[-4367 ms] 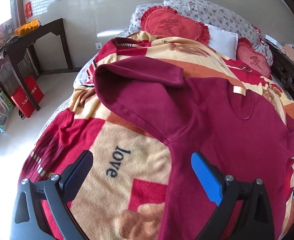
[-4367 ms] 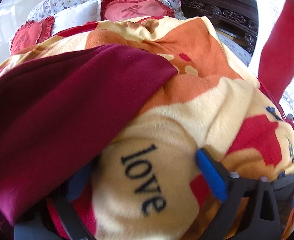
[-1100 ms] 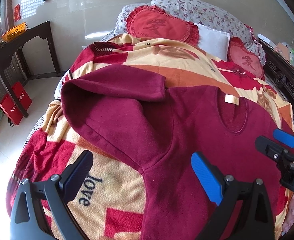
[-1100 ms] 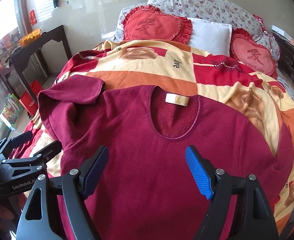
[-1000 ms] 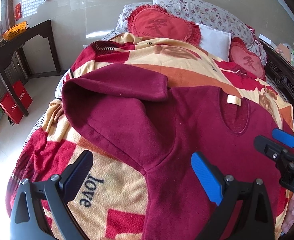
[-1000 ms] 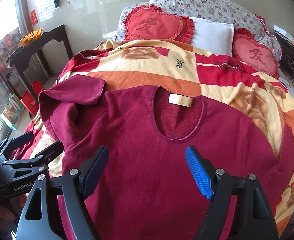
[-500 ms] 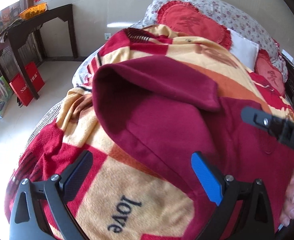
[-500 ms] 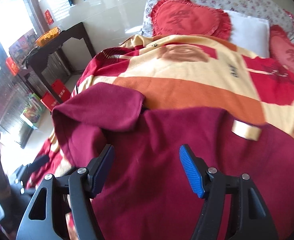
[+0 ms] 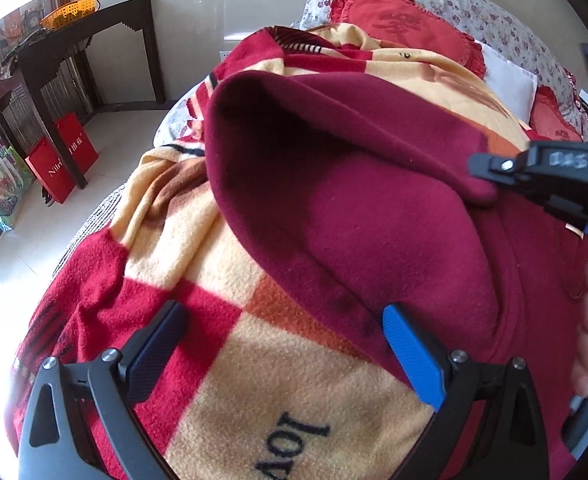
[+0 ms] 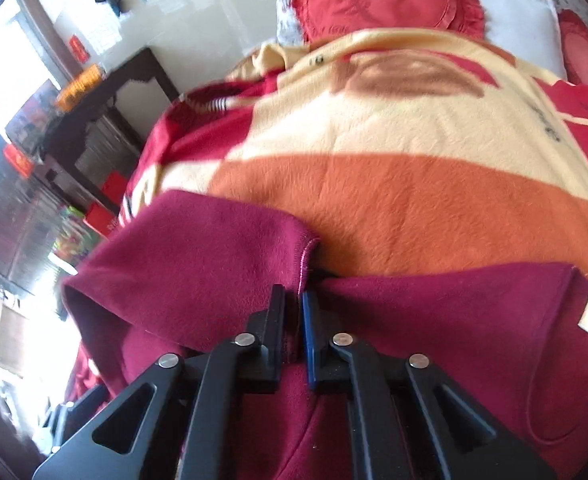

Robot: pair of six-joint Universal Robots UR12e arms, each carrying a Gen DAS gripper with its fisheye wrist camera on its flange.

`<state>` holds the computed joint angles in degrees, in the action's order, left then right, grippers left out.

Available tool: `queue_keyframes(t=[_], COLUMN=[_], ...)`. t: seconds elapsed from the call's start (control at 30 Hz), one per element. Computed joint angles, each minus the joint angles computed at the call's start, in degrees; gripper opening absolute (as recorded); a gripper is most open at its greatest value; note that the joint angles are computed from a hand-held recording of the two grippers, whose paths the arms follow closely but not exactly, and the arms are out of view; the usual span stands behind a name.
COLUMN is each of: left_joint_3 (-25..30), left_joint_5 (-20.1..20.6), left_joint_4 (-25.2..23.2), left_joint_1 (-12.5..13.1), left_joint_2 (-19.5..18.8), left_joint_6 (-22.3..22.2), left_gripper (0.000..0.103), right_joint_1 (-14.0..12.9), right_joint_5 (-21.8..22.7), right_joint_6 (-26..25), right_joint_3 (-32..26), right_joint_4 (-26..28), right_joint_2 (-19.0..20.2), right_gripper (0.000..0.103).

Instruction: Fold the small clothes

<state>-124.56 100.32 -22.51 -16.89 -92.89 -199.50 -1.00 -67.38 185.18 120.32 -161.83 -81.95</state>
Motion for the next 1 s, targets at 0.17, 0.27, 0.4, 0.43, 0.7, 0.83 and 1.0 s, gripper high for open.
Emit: queue_keyframes(t=[0.17,0.27,0.4,0.43,0.7,0.83,1.0], left_joint_3=[0.0,-0.4,-0.4,-0.5,-3.3,-3.8,-4.0], left_joint_5=[1.4,3.6,3.7,3.5,2.7,0.8,-1.7], left_joint_4=[-0.4,0.1,-1.3,-1.5,-0.4,-0.5,-0.6], left_joint_1=[-0.5,-1.2,-1.4,-1.3,-2.6,-3.6,-4.6], left_joint_2=[0.3,0.7,1.3,1.7,5.3,5.8,5.8], left_joint_6=[0.4,0.6,0.4,0.2,2.5,3.6,4.7], left_gripper=[0.100,0.100,0.100,0.099,0.099,0.099,0.099], right_joint_1=[-3.6,-7.5,-13.0,-14.0,-28.9,-32.5,-28.7], right_joint_5=[6.9,11.2,14.0,14.2,12.9,5.2,-6.0], right_joint_6=[-1.7,-2.0,-4.1,-4.3,-8.3,-10.6,-9.1], right_joint_3=[3.6,6.6,9.4,9.9,17.5,18.3,17.8], right_joint_4=[-3.2,-6.0,-6.1,-5.6,4.8,12.7,12.8], right_joint_2=[-5.8,-11.0,-17.8,-19.0,-33.0,-33.7,-30.3], right_gripper=[0.000,0.000,0.000,0.000,0.000,0.000,0.016])
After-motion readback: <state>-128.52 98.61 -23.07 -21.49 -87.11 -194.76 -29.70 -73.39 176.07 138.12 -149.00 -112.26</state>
